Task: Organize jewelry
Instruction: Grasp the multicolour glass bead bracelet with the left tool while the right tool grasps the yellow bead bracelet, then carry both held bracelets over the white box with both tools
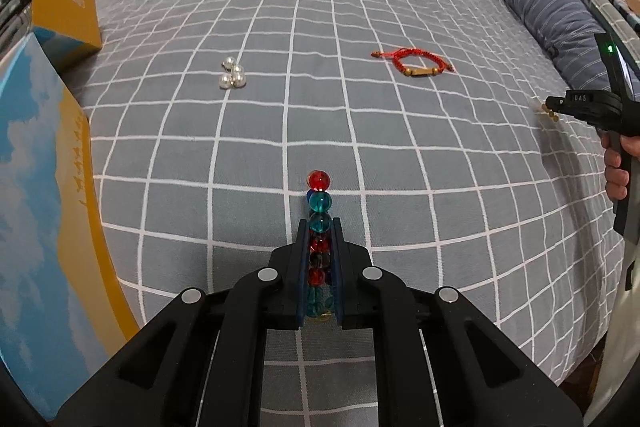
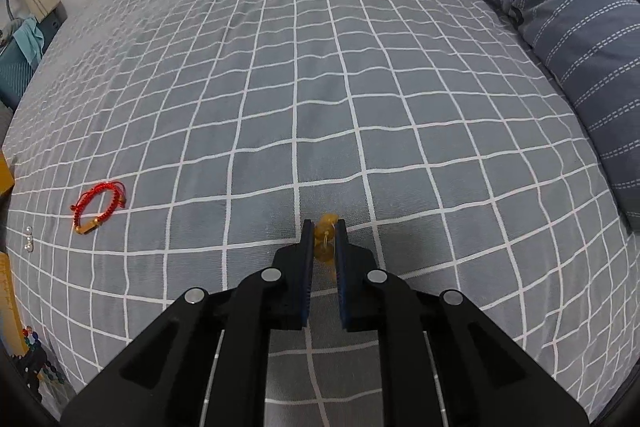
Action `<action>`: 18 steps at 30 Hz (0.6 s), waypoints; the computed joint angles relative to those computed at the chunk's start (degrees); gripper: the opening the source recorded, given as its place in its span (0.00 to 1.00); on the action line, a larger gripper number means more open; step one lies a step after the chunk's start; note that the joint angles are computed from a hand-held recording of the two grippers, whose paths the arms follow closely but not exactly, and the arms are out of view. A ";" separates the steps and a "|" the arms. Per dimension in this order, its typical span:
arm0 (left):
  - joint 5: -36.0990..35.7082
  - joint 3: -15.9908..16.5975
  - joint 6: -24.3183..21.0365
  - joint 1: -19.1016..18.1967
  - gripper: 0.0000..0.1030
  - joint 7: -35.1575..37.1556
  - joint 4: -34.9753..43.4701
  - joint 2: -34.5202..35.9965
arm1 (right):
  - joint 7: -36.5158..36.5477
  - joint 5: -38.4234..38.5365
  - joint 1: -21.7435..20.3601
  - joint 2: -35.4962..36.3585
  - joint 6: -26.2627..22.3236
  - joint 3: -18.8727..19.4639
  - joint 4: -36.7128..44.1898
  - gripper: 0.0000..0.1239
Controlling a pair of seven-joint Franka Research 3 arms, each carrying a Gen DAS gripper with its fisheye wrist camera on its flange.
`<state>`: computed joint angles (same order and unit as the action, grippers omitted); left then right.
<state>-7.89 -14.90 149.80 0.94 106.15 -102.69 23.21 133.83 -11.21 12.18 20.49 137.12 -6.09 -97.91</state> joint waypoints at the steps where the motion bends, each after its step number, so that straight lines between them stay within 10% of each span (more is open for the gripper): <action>1: -0.23 -0.15 -0.35 0.16 0.09 0.18 0.26 -0.07 | 0.12 -0.01 0.03 -0.27 0.10 -0.02 -0.25 0.08; 18: -3.20 -0.03 -1.26 0.59 0.09 2.53 3.13 -1.94 | 5.64 -5.89 2.91 -3.95 -1.99 1.16 1.12 0.08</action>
